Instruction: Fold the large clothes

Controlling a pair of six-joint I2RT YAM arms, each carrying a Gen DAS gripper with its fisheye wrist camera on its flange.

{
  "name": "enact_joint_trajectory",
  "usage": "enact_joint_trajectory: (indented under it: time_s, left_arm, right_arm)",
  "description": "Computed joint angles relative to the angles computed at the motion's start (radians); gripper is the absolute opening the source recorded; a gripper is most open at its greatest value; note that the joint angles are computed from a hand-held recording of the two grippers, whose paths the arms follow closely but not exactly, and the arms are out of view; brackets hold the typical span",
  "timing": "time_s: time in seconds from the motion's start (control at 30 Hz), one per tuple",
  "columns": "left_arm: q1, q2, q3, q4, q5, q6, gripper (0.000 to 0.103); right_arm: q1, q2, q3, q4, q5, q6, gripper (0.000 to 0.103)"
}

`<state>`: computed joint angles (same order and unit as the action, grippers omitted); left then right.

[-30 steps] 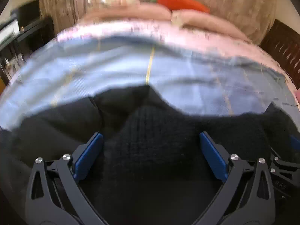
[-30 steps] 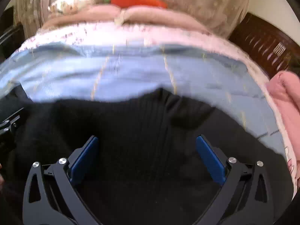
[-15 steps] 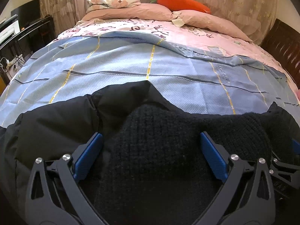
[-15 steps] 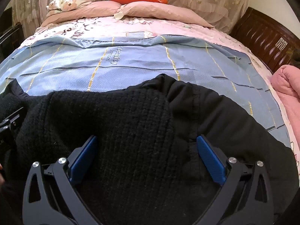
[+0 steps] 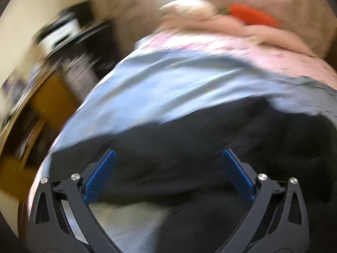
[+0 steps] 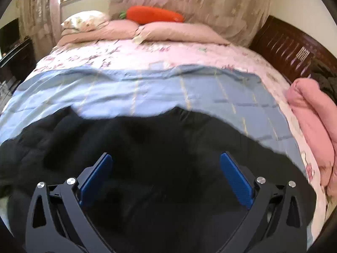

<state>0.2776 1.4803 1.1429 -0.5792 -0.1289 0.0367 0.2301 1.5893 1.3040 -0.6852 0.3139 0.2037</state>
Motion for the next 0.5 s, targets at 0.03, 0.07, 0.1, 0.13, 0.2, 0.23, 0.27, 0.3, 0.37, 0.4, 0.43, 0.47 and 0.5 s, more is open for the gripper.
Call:
enact_joint_trajectory:
  time_s: [0.03, 0.07, 0.1, 0.13, 0.2, 0.23, 0.27, 0.3, 0.37, 0.4, 0.43, 0.47, 0.5]
  left_arm:
    - [0.1, -0.005, -0.016, -0.025, 0.066, 0.02, 0.101]
    - [0.222, 0.019, -0.01, -0.074, 0.159, 0.041, 0.101]
    - [0.3, 0.047, 0.0, -0.11, 0.226, 0.048, 0.101]
    - [0.422, 0.113, 0.032, -0.176, 0.346, 0.052, 0.101]
    - [0.591, 0.262, 0.12, -0.32, 0.533, 0.04, 0.101]
    - [0.677, 0.314, 0.132, -0.346, 0.64, 0.025, 0.101]
    - [0.743, 0.336, 0.121, -0.324, 0.711, 0.001, 0.101]
    - [0.774, 0.348, 0.119, -0.304, 0.738, -0.012, 0.101]
    - [0.825, 0.405, 0.144, -0.242, 0.771, -0.067, 0.101]
    - [0.837, 0.443, 0.17, -0.22, 0.786, -0.103, 0.101]
    - [0.844, 0.469, 0.186, -0.204, 0.8, -0.131, 0.101]
    - [0.852, 0.508, 0.211, -0.179, 0.82, -0.177, 0.101]
    - [0.857, 0.539, 0.229, -0.147, 0.836, -0.229, 0.101]
  right_arm:
    - [0.027, -0.015, -0.007, -0.023, 0.021, 0.021, 0.102]
    - [0.084, -0.036, -0.014, -0.076, 0.059, 0.075, 0.102]
    - [0.114, -0.041, -0.012, -0.105, 0.067, 0.109, 0.102]
    - [0.157, -0.046, -0.009, -0.156, 0.061, 0.163, 0.102]
    - [0.219, -0.046, -0.014, -0.222, 0.032, 0.248, 0.102]
    - [0.241, -0.046, -0.015, -0.246, 0.016, 0.28, 0.102]
    - [0.279, -0.052, -0.028, -0.271, -0.012, 0.314, 0.102]
    - [0.306, -0.053, -0.035, -0.287, -0.016, 0.33, 0.102]
    - [0.364, -0.043, -0.035, -0.326, 0.012, 0.355, 0.102]
    - [0.388, -0.035, -0.033, -0.341, 0.022, 0.365, 0.102]
    - [0.403, -0.027, -0.034, -0.345, 0.019, 0.371, 0.102]
    - [0.41, -0.023, -0.03, -0.349, 0.016, 0.376, 0.102]
    - [0.418, -0.018, -0.027, -0.351, 0.013, 0.382, 0.102]
